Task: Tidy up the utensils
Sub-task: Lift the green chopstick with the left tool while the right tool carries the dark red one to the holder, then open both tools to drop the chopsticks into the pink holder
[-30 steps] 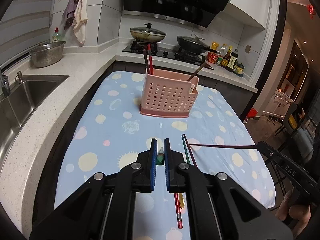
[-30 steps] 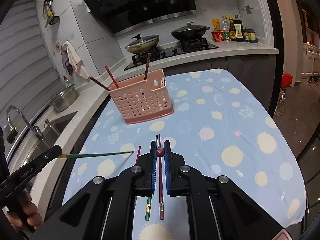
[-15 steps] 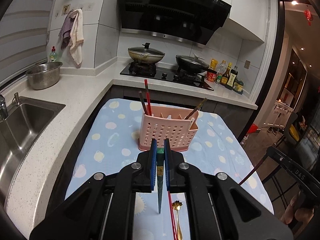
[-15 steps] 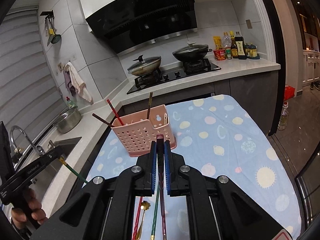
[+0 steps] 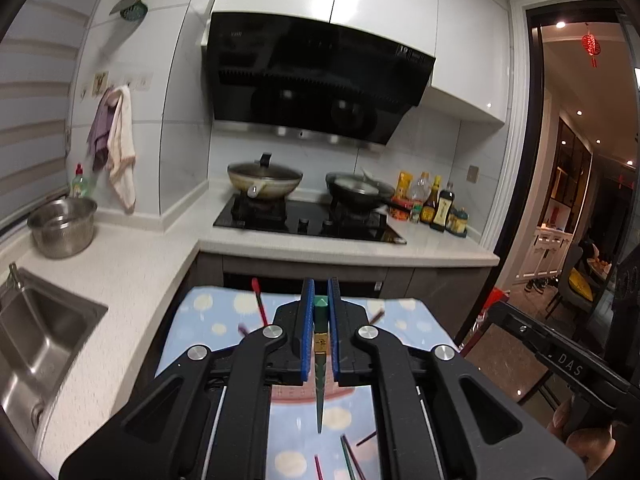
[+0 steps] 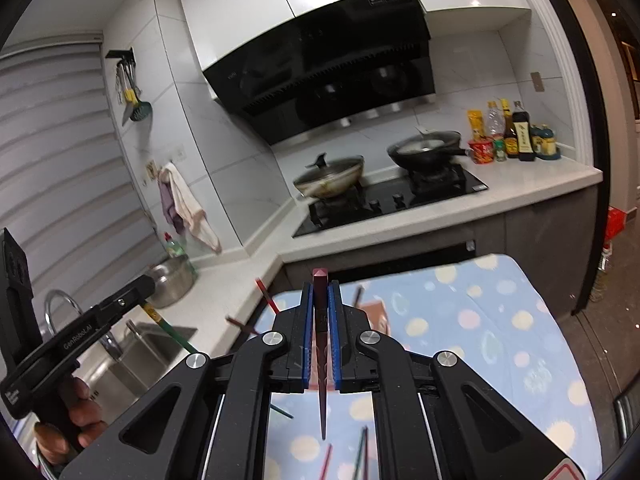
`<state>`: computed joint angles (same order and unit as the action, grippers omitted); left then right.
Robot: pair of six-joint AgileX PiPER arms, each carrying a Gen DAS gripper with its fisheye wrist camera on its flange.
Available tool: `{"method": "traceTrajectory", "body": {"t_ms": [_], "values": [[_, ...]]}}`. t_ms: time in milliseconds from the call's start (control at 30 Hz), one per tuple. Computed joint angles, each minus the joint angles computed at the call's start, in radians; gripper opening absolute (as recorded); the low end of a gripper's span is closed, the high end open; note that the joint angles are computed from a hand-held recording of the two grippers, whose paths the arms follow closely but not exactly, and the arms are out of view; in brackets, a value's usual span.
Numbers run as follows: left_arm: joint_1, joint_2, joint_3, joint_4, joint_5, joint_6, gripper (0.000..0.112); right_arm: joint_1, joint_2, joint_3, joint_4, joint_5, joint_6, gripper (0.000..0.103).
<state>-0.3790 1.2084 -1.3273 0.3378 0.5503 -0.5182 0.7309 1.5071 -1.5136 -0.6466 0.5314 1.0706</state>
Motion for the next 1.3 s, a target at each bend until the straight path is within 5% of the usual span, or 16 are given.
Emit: {"method": "traceTrajectory", "body": {"t_ms": [367,700,1033,1167,1300], "values": [[0.077,0.275,-0.375,-0.116,-0.031,0.152,0.007,-0.085,0.325,-0.526,0.187,0.086,-0.280,0.007],[0.112,0.459,-0.479,-0.181,-0.079,0.204,0.006,-0.136,0.598,-0.894,0.320,0.224,-0.428,0.007],[0.152,0.513,-0.394,-0.235,-0.111,0.224,0.007,-0.162,0.688,-0.898,0.398,0.249,-0.475,0.007],[0.171,0.504,-0.364,-0.271,-0.107,0.248,0.009,-0.152,0.633,-0.788,0.335,0.203,-0.413,0.013],[0.163,0.456,-0.295,-0.187,-0.126,0.180,0.038,-0.143,0.557,-0.667,0.289,0.155,-0.364,0.023]]}}
